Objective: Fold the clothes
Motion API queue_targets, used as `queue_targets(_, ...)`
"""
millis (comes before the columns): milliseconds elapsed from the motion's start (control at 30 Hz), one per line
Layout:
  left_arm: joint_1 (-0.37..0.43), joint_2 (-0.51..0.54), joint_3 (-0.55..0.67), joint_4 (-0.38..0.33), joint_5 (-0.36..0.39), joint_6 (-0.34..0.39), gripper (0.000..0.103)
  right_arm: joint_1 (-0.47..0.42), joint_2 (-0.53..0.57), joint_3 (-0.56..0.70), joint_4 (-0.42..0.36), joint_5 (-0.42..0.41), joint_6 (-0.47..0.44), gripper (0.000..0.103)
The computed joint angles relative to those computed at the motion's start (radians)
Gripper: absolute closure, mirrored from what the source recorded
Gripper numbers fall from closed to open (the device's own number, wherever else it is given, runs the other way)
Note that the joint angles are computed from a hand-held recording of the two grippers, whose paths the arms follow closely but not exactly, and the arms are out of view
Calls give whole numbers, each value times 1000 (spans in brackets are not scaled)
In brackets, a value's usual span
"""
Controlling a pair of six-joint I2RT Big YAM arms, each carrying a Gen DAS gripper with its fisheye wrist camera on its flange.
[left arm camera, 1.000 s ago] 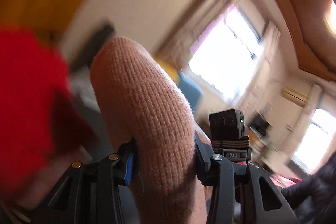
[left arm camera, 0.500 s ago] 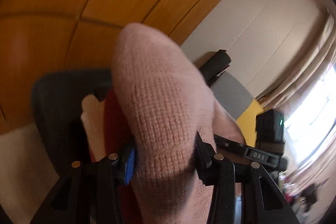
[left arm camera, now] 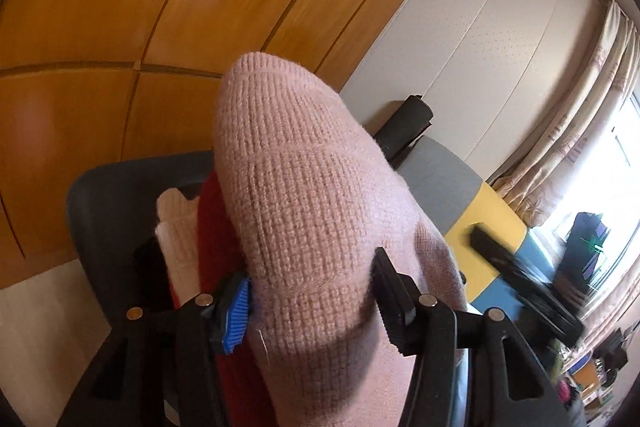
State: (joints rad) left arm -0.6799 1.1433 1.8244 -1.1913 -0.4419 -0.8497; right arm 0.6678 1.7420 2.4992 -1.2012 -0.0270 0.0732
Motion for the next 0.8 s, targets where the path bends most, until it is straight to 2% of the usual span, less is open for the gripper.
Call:
queue_targets(33,-9,8,16,-14,-16,-3,48,23,-46,-71,51,3,-39,28)
queue_targets(133,-33,26,65,-74,-59,-42,48,92,-122,-163,107,10,-154,29)
queue_targets(233,-104,44,134,-199,-220,-97,48,86,-88,-126,-10,34,-197,29)
queue_targets(300,-160,68,201,-311,-355,-146,50,83,-62,-97,-86,51,-221,29)
queue_targets(333,-188,77,229,-356,-422,-171,50,77,-59,-99,-98,34,-199,28)
queue_targets(367,-218,87,257,-350,-472,-128,50,71,-56,-101,-110,16,-177,25)
queue_targets(433,-234,121,310,-344,-505,-45,50,64,-63,-124,-105,-4,-145,24)
queue_targets(500,-219,160,349,-278,-456,98,50,68,-72,-149,-79,-14,-124,21)
queue_targets(533,-199,174,358,-248,-406,151,50,69,-75,-160,-67,-20,-114,20)
queue_targets(567,-159,212,388,-256,-339,190,50,68,-71,-155,-67,-27,-116,19)
queue_targets(600,-115,249,422,-311,-281,170,50,66,-64,-147,-68,-34,-119,19)
queue_targets(667,-41,270,405,-347,-184,141,51,48,-10,-84,-89,-53,-137,17)
queue_targets(767,-14,194,226,-251,-211,127,51,30,84,22,-138,-85,-149,17)
queue_targets(800,-29,191,219,-264,-243,117,51,34,84,11,-135,-73,-164,17)
